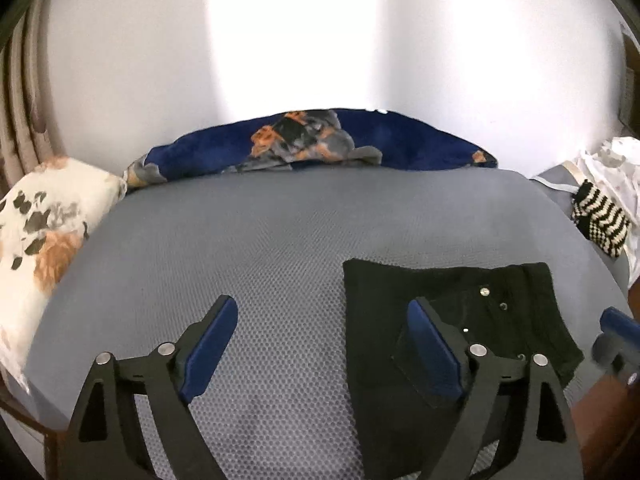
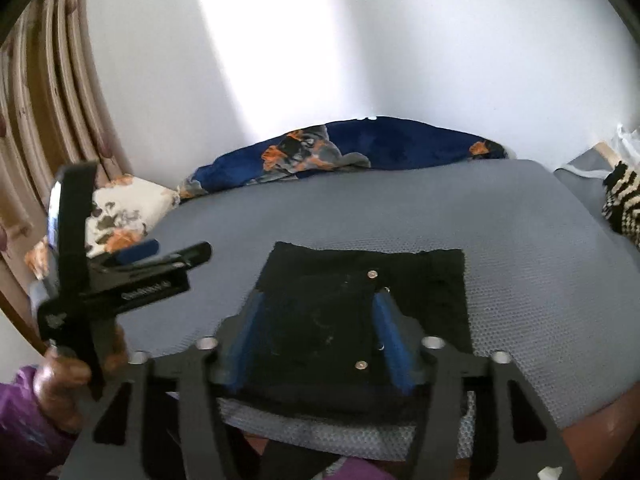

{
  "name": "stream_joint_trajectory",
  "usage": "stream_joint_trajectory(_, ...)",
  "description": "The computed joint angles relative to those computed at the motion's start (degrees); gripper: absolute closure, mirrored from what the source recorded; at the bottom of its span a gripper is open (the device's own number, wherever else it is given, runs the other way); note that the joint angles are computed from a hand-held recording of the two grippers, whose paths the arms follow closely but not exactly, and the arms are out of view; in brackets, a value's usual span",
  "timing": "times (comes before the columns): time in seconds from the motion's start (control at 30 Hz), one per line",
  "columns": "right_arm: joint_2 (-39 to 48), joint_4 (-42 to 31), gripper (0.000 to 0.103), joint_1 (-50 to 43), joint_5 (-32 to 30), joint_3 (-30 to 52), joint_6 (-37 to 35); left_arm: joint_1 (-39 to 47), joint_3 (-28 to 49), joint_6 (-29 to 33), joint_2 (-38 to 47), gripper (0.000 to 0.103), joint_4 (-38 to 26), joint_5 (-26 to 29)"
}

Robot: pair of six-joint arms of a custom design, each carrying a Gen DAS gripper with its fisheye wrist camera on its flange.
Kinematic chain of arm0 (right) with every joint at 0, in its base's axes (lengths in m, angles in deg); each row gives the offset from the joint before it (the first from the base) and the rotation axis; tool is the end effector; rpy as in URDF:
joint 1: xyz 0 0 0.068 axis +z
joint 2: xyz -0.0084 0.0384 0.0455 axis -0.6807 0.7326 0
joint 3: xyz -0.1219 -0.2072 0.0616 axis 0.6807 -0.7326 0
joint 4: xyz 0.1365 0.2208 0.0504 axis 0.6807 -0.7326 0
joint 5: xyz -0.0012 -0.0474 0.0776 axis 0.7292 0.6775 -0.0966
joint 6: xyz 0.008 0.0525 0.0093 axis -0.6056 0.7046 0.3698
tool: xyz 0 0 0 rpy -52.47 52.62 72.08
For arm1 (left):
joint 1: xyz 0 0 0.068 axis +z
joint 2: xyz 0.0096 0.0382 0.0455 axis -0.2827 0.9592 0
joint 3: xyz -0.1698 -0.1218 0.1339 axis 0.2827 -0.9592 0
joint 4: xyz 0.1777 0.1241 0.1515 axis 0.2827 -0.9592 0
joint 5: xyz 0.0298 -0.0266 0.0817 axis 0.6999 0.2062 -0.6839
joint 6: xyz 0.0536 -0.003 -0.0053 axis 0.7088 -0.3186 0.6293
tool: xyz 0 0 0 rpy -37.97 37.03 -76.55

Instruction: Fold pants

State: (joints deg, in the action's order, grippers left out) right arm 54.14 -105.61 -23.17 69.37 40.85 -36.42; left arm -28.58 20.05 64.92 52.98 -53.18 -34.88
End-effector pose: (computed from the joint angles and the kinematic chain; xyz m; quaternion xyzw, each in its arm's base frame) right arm 0.2643 0.0939 0.2658 -0.0209 0.8845 0.1358 0.4459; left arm 0.3406 -0.0706 0.2978 0.0582 0.9011 -0.0201 0.4291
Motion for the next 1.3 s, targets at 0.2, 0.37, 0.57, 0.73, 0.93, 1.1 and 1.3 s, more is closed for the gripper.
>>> stream_joint_trajectory(0.2,0.87,-0.30,0.040,-6.54,-7.75,-0.89,4.23,-0.26,0.01,0.33,-0.74,0.014,-1.95,-0.45)
stream_joint_trajectory(0.37,0.86,-0.15,0.040,-7.97,-8.35,-1.49,4.37,-1.09,-1.22,1.41,-2.13,0.014,-1.89,-1.52)
stream_joint_trajectory(0.57,1.83,-0.59,0.035,-10.07,-9.87,-0.93,4.18,-1.57,-0.35,2.21,-1.13,0.013,-2.75,-1.87)
stream_joint_trajectory(0.73,3.97,-2.12,0.033,-12.49,-11.00,1.03,2.85,-1.77,0.09,2.26,-0.13,0.013,-3.06,-1.98)
stream_joint_trajectory(0.93,7.10,-2.82,0.031,-14.83,-12.53,3.24,2.10,-2.60,0.79,2.64,1.73,0.013,-3.59,-2.69)
stream_joint_trajectory(1.1,9.11,-2.52,0.028,-15.42,-13.13,3.44,2.37,-2.94,2.32,3.11,4.44,0.013,-4.34,-3.08)
stream_joint_trajectory(1.3,10.73,-1.74,0.026,-16.91,-14.03,2.63,3.15,-2.83,4.50,3.47,8.10,0.013,-5.16,-3.15)
